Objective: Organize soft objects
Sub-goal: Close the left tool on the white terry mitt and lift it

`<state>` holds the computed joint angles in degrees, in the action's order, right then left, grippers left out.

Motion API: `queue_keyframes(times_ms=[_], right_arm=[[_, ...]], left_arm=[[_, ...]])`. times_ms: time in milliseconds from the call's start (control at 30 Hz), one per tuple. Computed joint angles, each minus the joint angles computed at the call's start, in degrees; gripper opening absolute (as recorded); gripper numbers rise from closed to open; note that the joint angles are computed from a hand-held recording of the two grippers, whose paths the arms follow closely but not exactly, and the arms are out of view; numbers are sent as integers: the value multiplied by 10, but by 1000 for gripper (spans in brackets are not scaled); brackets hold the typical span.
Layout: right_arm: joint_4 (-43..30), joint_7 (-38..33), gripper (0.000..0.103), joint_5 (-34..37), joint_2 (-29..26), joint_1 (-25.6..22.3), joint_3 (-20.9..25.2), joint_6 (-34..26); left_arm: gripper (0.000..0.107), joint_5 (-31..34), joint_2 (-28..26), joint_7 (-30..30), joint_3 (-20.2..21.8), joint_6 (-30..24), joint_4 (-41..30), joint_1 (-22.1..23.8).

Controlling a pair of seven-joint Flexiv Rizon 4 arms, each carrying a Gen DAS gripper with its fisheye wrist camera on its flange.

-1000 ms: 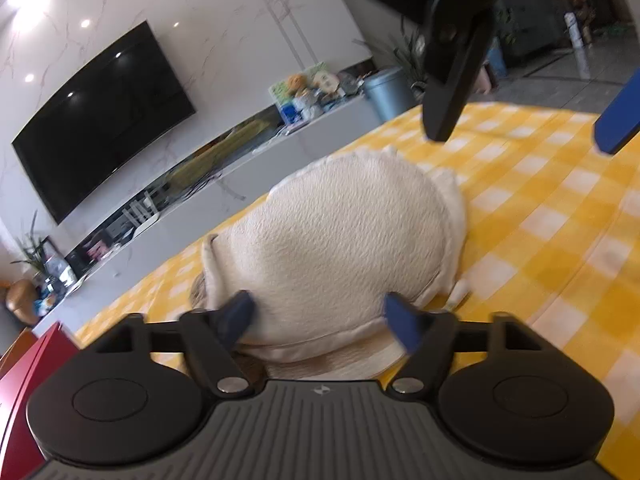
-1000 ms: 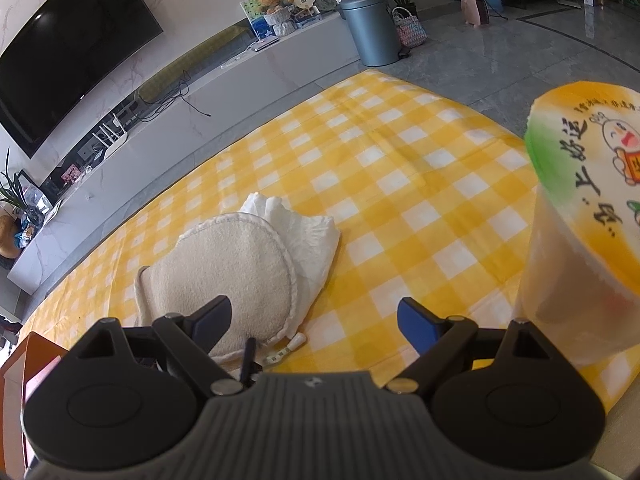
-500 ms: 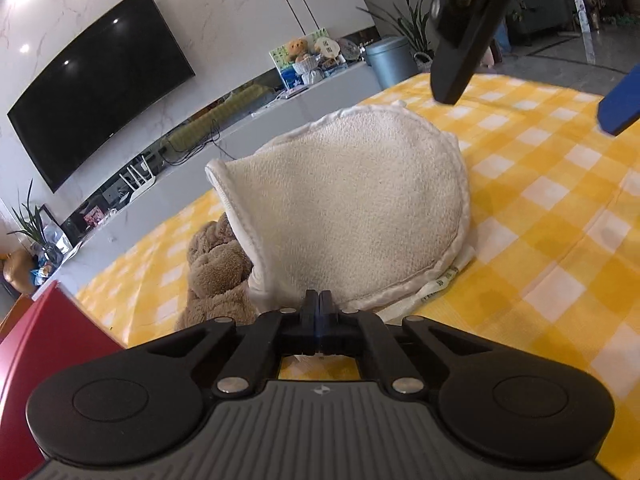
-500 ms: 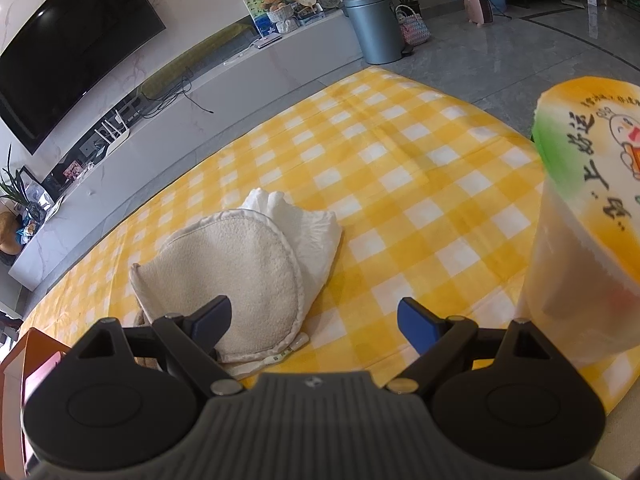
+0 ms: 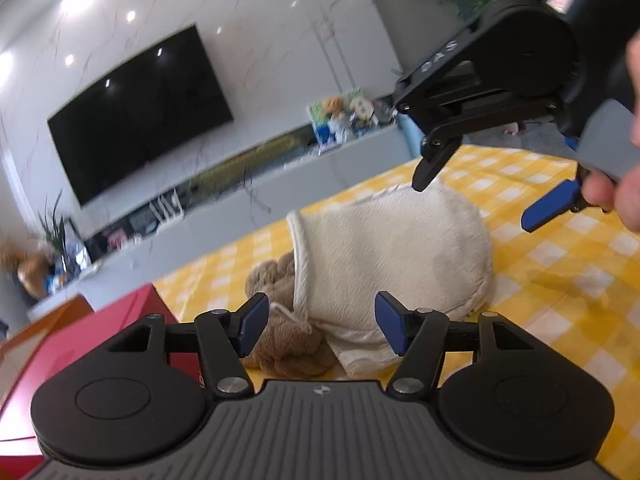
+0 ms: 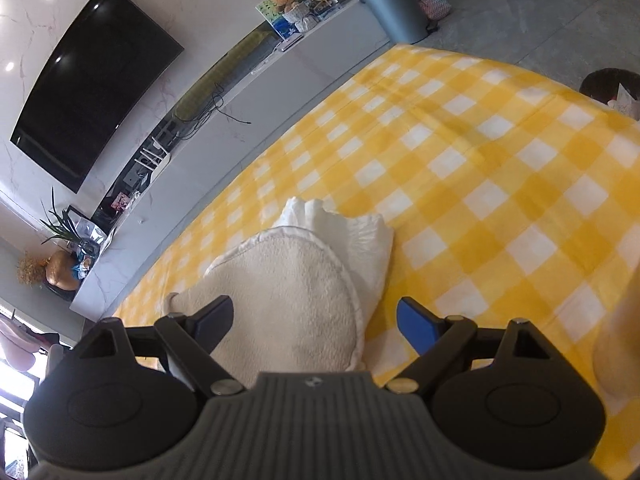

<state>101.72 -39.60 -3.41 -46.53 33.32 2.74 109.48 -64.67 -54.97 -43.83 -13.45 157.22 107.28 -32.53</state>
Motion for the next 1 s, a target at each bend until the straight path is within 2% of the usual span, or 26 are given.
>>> queue_keyframes(times_ms=[100,200,267,333,367,400,433,500,533,600,633,733,767,800,833,867,933,967,1000], right_arm=[[-14,1,85,-7,-12,-6,10,-2],[-31,13,81,-1,-28,-7,18,9],[-40,21,76,14,-34,14,-4,2],[-44,18,68,7,-38,15,-7,-6],[-43,16,65,3,-39,12,-5,-5],[-42,16,57,2,-40,9,-2,-1],[-40,16,47,-2,-42,-4,12,8],[-37,18,33,-27,-50,-50,64,34],[-34,18,26,-44,-53,-72,87,47],[-31,20,20,-84,-59,-103,120,67],[-31,25,20,-89,-59,-102,120,68],[-25,29,23,-57,-38,-50,60,39],[-23,25,23,-48,-34,-33,40,31],[-22,21,26,-36,-29,-15,20,24],[-20,16,33,-24,-25,4,-1,20],[-19,10,36,-16,-23,15,-12,21],[-22,1,38,-21,-25,8,-3,16],[-25,-1,38,-26,-25,1,6,8],[-27,-2,38,-31,-26,-3,12,-2]], left_arm=[[72,-2,16,-33,-12,-33,12,20],[72,22,28,-67,-4,-58,30,24],[72,60,38,-90,6,-80,47,29],[72,83,41,-105,19,-96,54,27],[68,83,41,-106,26,-99,54,23],[58,80,41,-107,31,-102,53,19],[51,76,41,-108,34,-107,53,17],[28,69,48,-115,34,-125,60,19],[25,74,53,-125,35,-135,66,22],[23,99,58,-143,42,-147,79,25],[23,98,58,-146,48,-148,79,19],[29,87,53,-149,59,-146,73,7],[35,84,51,-148,60,-147,70,5],[42,86,51,-150,61,-150,70,7],[43,94,50,-154,61,-153,69,9],[43,96,48,-156,61,-155,64,9],[28,94,45,-152,65,-155,60,4],[12,85,43,-140,68,-158,56,-1],[10,73,40,-125,70,-159,50,-7]])
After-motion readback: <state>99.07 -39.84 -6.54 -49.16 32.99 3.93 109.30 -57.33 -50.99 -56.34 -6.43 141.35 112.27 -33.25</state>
